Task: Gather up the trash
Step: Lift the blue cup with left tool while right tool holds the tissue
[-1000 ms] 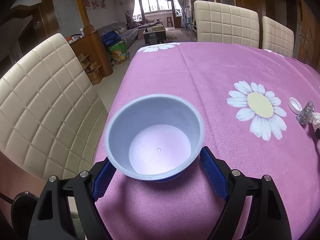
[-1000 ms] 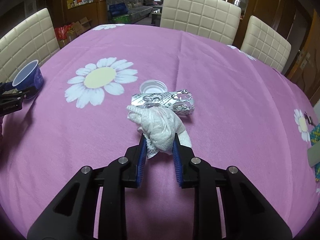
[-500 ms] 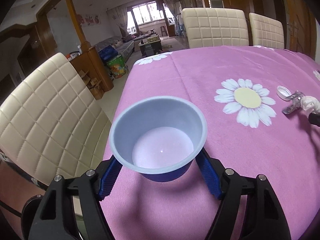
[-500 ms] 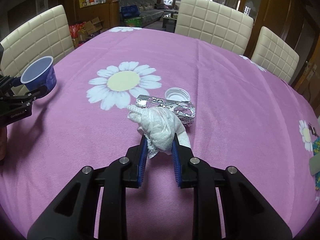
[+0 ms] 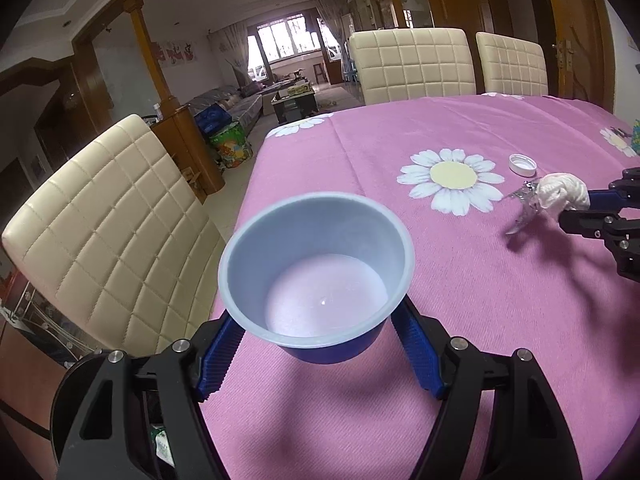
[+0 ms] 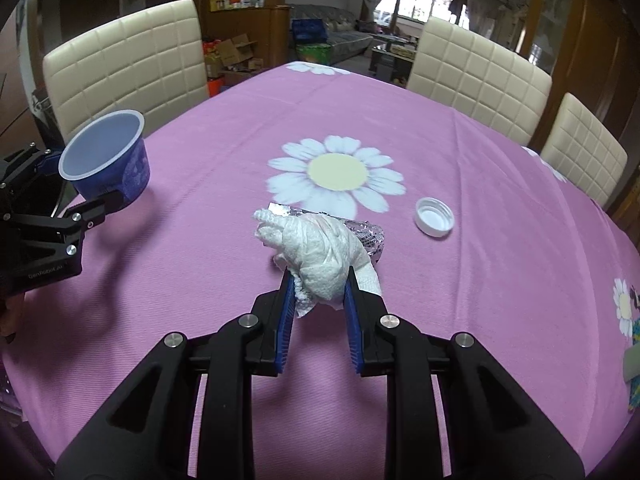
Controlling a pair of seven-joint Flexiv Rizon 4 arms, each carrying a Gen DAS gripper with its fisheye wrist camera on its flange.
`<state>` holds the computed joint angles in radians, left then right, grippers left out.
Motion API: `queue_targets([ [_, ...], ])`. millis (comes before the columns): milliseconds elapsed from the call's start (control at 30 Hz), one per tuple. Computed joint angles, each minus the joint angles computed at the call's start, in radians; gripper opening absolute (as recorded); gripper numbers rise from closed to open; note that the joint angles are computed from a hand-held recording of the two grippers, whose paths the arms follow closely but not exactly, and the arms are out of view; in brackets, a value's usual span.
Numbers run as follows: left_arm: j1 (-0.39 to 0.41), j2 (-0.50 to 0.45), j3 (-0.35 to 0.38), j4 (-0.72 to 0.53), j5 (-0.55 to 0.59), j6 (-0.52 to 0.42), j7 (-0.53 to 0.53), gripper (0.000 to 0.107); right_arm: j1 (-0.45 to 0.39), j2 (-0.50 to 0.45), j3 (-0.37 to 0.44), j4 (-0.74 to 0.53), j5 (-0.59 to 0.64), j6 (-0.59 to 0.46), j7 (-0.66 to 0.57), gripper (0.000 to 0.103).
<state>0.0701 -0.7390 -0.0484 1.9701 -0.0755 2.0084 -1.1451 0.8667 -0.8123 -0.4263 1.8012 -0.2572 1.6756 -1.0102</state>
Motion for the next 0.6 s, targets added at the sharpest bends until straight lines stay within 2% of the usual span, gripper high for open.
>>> queue_targets([
  [133,0.038,0.024,-0.021,0.036,0.022,-0.001,-0.016,0.072,-0.001,0.008,0.020,-0.002,-0.005,0.008,-0.013,0.024],
  [200,0.058,0.031,-0.036,0.052,0.043,0.012,-0.024,0.072,-0.055,0.022,0.087,-0.005,-0.023,0.019,-0.010,0.024],
  [233,0.062,0.032,-0.037,0.057,0.050,0.017,-0.027,0.072,-0.057,0.024,0.088,-0.006,-0.018,0.016,-0.001,0.025],
  [300,0.064,0.035,-0.034,0.067,0.059,0.031,-0.032,0.072,-0.017,0.020,0.037,-0.008,0.009,-0.023,0.013,0.025],
  [333,0.072,0.036,-0.039,0.069,0.067,0.031,-0.035,0.072,-0.031,0.023,0.050,-0.012,0.004,-0.036,0.018,0.025],
  [400,0.079,0.038,-0.045,0.072,0.077,0.030,-0.039,0.072,-0.091,0.031,0.117,-0.021,-0.013,-0.051,0.016,0.025],
  [433,0.081,0.038,-0.046,0.074,0.081,0.030,-0.040,0.072,-0.142,0.039,0.179,-0.031,-0.029,-0.071,0.001,0.026],
  [467,0.082,0.038,-0.048,0.074,0.084,0.028,-0.041,0.072,-0.166,0.041,0.226,-0.042,0.021,-0.093,-0.066,0.026],
  [500,0.082,0.038,-0.048,0.073,0.085,0.027,-0.043,0.072,-0.176,0.041,0.240,-0.042,0.012,-0.097,-0.067,0.026],
  [533,0.084,0.038,-0.052,0.073,0.088,0.023,-0.044,0.072,-0.173,0.043,0.221,-0.027,-0.062,-0.092,-0.005,0.026],
  [567,0.083,0.038,-0.051,0.072,0.089,0.022,-0.045,0.072,-0.142,0.043,0.170,-0.009,-0.124,-0.085,0.054,0.026],
  [600,0.082,0.038,-0.051,0.072,0.089,0.021,-0.045,0.072,-0.126,0.043,0.152,-0.003,-0.120,-0.081,0.051,0.026],
])
